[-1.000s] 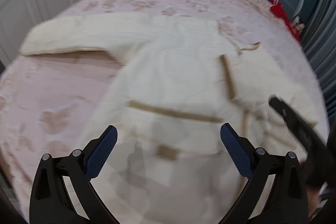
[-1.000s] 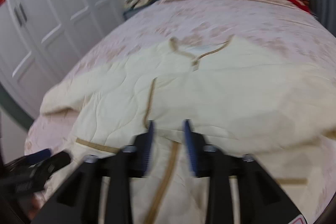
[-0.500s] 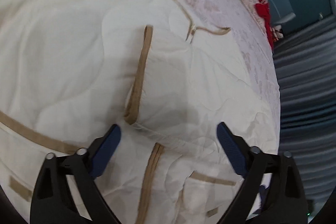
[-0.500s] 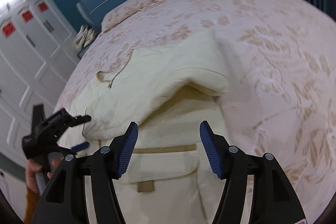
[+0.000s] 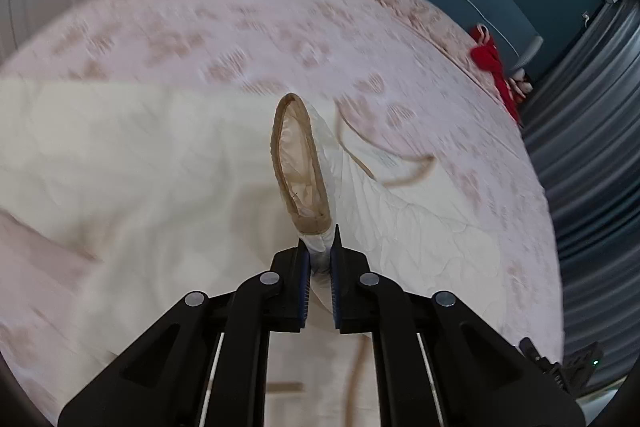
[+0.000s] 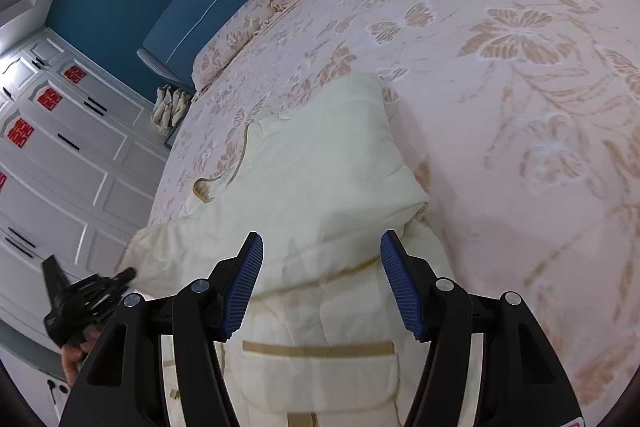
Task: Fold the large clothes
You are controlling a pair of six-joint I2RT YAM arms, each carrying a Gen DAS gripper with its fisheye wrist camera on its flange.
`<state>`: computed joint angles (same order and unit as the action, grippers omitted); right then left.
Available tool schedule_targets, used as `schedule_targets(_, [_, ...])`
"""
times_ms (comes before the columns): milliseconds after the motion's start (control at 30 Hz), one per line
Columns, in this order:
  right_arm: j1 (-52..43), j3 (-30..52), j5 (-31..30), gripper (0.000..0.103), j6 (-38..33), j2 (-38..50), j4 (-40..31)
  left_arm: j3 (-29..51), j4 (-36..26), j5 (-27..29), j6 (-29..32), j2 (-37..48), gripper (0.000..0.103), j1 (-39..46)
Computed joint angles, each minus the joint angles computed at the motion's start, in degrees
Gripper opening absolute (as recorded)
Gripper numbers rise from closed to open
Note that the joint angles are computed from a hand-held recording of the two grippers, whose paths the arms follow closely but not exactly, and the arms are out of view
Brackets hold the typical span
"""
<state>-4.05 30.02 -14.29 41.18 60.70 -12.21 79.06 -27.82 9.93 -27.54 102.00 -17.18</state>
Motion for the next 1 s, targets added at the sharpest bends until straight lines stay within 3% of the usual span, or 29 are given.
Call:
schedule_targets(167, [3.9,2.2,3.1,0.061,1.4,7.6,2.8,-0.8,0.1,-1.9,2.2,3.7,0.007,1.8])
schedule_targets(367, [5.4,2.0,6.7,0.059,1.7,9.2,3.7,-5.3,2.7,-4.4,2.9,5.2,0.007,1.7])
schedule_targets(467, [4.1,3.0,6.2,0.041,-0.2,12.3,4.8,-6.4,3.9,-5.5,2.7,5.7,0.008,1.4])
schedule_targets(533, [4.0,4.2,7.4,0.019,-0.8,14.7,4.5,-7.0,4.5,-6.2,2.3,6.3,0.008,1.3])
schedule_targets(633, [3.6,4.8,8.3,0.01,-1.6,16.9,4.8,-8.0,5.6,-7.4,2.6,6.8,0.008,0.8])
schedule_targets(1000, [12.5,6.0,24.3,0.009,-6.7,23.2,5.0,-11.6,11.2,-12.5,5.4,7.4,0.01,-1.4])
